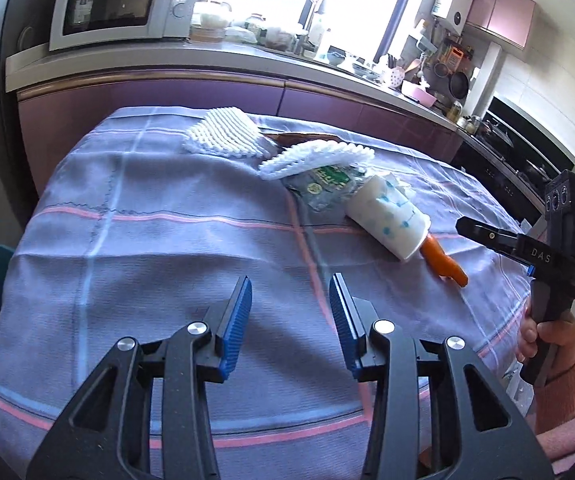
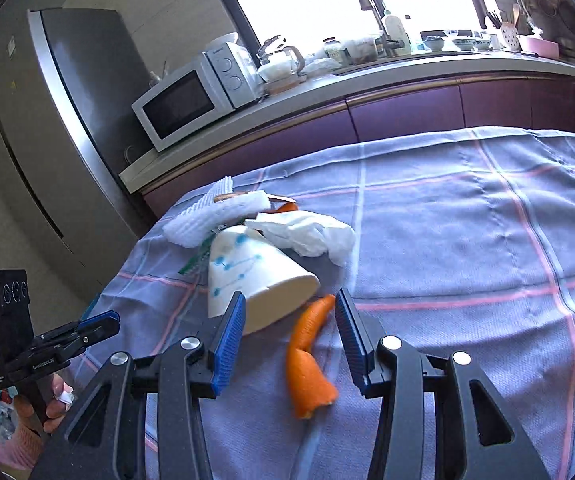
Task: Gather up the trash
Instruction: 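Move both open tools back over the remaining trash on the table, then grasp the orange carrot peel with the right tool while the left tool grasps the blue-dotted paper cup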
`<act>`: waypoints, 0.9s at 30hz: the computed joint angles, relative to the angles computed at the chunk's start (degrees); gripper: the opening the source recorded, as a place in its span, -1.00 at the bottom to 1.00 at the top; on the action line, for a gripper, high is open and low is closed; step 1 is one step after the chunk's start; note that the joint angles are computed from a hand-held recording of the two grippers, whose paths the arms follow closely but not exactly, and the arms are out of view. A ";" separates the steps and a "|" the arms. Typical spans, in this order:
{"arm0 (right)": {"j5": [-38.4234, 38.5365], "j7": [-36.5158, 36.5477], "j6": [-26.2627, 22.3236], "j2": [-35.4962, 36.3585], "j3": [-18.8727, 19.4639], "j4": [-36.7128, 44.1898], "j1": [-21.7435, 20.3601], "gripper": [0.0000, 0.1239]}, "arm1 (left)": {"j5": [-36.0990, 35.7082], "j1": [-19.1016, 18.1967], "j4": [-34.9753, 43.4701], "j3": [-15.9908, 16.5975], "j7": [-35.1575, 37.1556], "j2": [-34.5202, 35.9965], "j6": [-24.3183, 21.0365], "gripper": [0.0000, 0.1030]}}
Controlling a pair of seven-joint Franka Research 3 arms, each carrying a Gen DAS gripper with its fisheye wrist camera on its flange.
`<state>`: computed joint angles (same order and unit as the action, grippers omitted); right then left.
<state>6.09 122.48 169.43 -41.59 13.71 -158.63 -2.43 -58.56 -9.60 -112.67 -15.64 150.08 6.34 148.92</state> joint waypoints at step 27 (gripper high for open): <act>0.78 -2.52 -1.98 -0.80 -2.07 -3.06 4.12 -0.62 | 23.51 -4.19 11.70 -7.51 -21.75 11.32 -0.52 -0.47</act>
<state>6.87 119.97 167.45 -42.39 11.65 -161.69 1.68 -35.05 -13.79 -100.97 -23.15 128.34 17.66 148.40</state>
